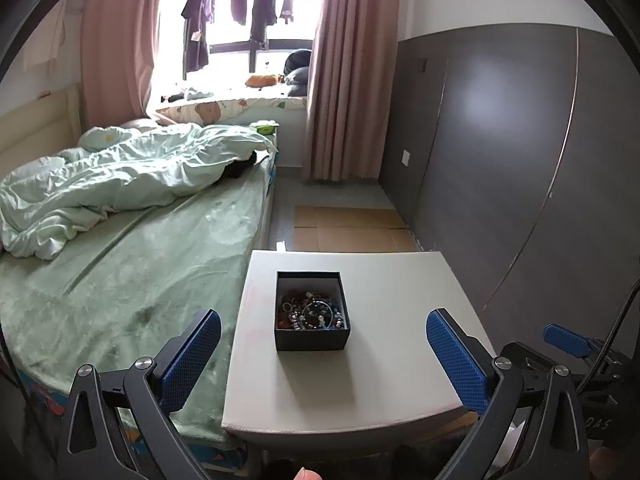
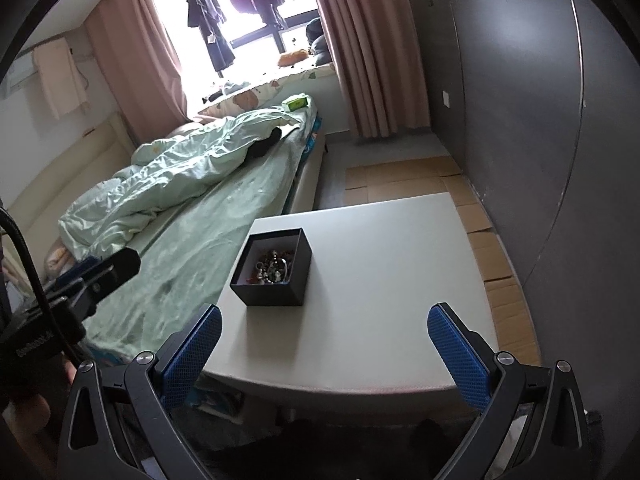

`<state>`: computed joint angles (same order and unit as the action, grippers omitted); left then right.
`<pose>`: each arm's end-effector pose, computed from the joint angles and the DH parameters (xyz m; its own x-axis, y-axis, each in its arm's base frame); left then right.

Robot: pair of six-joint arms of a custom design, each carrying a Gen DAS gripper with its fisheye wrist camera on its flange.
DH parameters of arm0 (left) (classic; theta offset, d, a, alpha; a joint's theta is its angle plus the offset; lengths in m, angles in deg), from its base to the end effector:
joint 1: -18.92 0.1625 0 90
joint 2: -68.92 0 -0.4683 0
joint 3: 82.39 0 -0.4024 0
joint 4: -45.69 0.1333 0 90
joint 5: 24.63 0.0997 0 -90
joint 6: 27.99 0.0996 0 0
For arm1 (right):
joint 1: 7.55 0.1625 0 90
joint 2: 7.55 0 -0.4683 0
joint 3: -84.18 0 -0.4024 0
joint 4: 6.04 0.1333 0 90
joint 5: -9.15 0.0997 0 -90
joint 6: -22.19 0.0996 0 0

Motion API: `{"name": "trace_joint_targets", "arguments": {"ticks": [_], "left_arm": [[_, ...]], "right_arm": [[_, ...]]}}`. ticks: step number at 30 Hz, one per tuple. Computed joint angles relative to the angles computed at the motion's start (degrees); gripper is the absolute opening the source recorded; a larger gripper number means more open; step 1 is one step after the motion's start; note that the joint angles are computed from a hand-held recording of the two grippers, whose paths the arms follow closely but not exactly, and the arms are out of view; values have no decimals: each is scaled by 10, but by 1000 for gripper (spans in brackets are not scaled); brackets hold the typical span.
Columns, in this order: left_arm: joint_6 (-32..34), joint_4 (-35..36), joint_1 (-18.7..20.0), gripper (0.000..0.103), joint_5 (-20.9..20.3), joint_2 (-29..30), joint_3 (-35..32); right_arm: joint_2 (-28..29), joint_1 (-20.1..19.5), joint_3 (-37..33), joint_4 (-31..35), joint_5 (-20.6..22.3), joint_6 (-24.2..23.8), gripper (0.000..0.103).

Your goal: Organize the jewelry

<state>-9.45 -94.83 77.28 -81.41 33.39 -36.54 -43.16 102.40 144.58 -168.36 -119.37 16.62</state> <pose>-0.3158 -0.8707 0.3633 -0.7237 0.3374 -0.6020 0.6653 0.5727 -0.4789 0.3641 -0.7943 0.2874 -0.8656 0.1025 0.4901 -0.3159 0.6477 -0.6933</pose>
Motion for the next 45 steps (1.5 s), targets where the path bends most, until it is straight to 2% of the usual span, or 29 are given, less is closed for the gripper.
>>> {"name": "trace_joint_targets", "arguments": {"ticks": [45], "left_arm": [[-4, 5, -2, 103, 1, 0, 6]], "right_arm": [[-5, 7, 2, -2, -1, -2, 103]]}}
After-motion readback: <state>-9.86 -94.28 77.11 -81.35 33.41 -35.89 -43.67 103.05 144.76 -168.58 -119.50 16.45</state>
